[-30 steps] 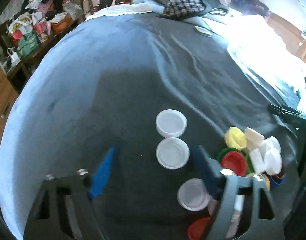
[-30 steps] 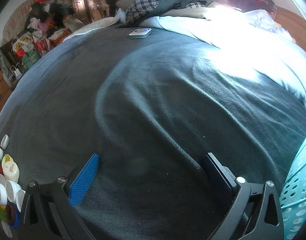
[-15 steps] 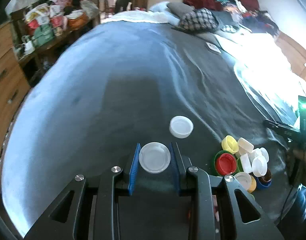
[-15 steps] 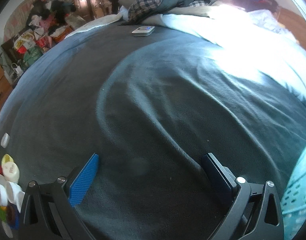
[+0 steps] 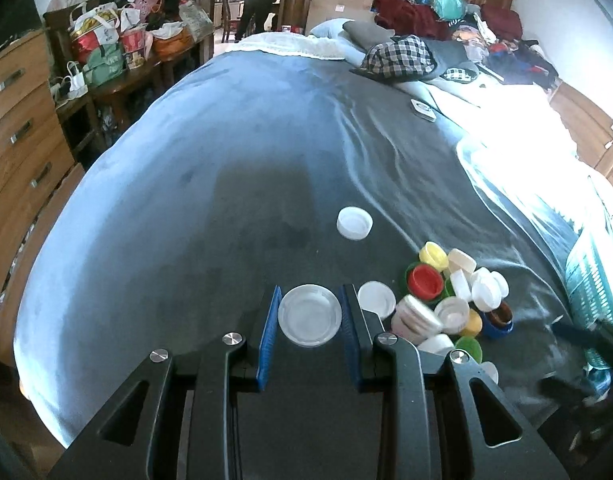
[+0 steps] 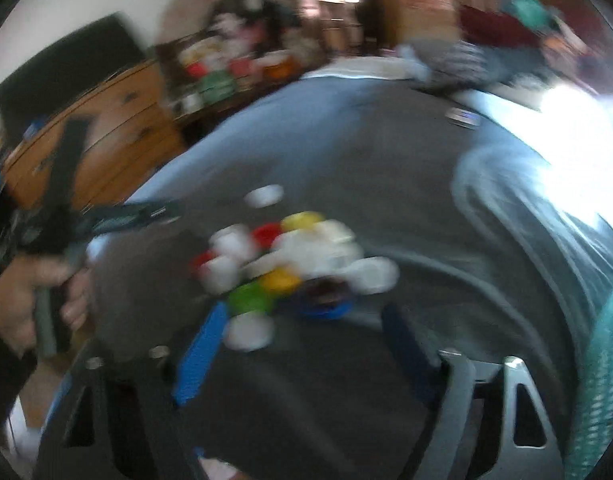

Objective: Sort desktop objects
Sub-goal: 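Grasp a white cap with the left gripper while the right grasps another white cap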

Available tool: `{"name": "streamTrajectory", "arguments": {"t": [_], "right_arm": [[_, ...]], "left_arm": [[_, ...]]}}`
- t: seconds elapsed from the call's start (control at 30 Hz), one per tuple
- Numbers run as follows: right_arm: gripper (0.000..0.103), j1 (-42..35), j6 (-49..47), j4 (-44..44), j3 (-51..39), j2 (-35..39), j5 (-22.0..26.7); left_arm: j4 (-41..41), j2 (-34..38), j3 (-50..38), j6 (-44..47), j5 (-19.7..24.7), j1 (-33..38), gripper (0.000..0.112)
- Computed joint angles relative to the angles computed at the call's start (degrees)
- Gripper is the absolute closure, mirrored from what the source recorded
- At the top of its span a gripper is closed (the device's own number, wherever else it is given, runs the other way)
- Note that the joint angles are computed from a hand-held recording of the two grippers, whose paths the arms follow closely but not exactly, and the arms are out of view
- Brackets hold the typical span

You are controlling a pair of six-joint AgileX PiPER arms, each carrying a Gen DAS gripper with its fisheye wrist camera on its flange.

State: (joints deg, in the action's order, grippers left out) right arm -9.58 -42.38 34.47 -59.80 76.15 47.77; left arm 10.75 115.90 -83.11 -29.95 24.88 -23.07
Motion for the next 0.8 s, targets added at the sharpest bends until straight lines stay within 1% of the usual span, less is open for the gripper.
{"name": "streamTrajectory", "arguments": {"t": [0.07, 0.13, 0.23, 0.3, 0.33, 0.4, 0.47, 0.53, 0.57, 0.67, 0.8], "right_arm": [[0.042, 3.62, 2.24, -2.56, 1.57, 0.23, -2.02], [0.042, 5.07, 2.49, -4.1, 2.99, 0.48, -3.8], [0.042, 5.96, 2.65, -4.9, 3.37, 2.86, -5.09], [0.047, 7.06, 3.85, -6.88, 4.19, 3.38, -6.83], [0.048, 7.57, 4.66, -7.84, 4.24, 3.95, -7.55], [0.054, 8.21, 4.72, -8.0, 4.18, 5.38, -8.42], [0.056, 8.94, 4.07, -8.62, 4.83, 5.4, -9.93], [0.064, 8.37, 3.46, -7.6, 4.22, 5.88, -9.09], [0.071, 7.36, 2.87, -6.4, 3.73, 5.72, -7.83], [0.071, 5.18, 0.95, -4.07, 3.14, 3.55, -5.02], [0.071, 2.09, 1.85, -4.28, 0.67, -0.17, -0.99]], "left_arm": [[-0.3, -0.53, 0.65, 0.23, -0.18, 0.08, 0.087], [0.06, -1.21, 1.58, -0.15, -0.6, -0.05, 0.087], [1.82, -1.41, 2.08, -1.49, -0.79, -0.47, 0.087], [2.57, -1.17, 1.93, -1.87, -0.65, -0.78, 0.087], [2.27, -1.11, 1.88, -1.6, -0.75, -0.84, 0.087], [1.65, -1.12, 1.92, -1.02, -0.8, -0.84, 0.087], [1.88, -1.2, 1.7, -1.24, -0.4, -1.06, 0.087], [2.43, -1.78, 2.09, -1.92, -0.48, -1.46, 0.087], [2.73, -2.13, 2.26, -2.3, -0.43, -1.75, 0.087], [2.53, -3.7, 3.16, -2.13, -0.7, -2.57, 0.087], [-0.23, -5.56, 3.15, -0.21, -0.67, -3.91, 0.087]]}}
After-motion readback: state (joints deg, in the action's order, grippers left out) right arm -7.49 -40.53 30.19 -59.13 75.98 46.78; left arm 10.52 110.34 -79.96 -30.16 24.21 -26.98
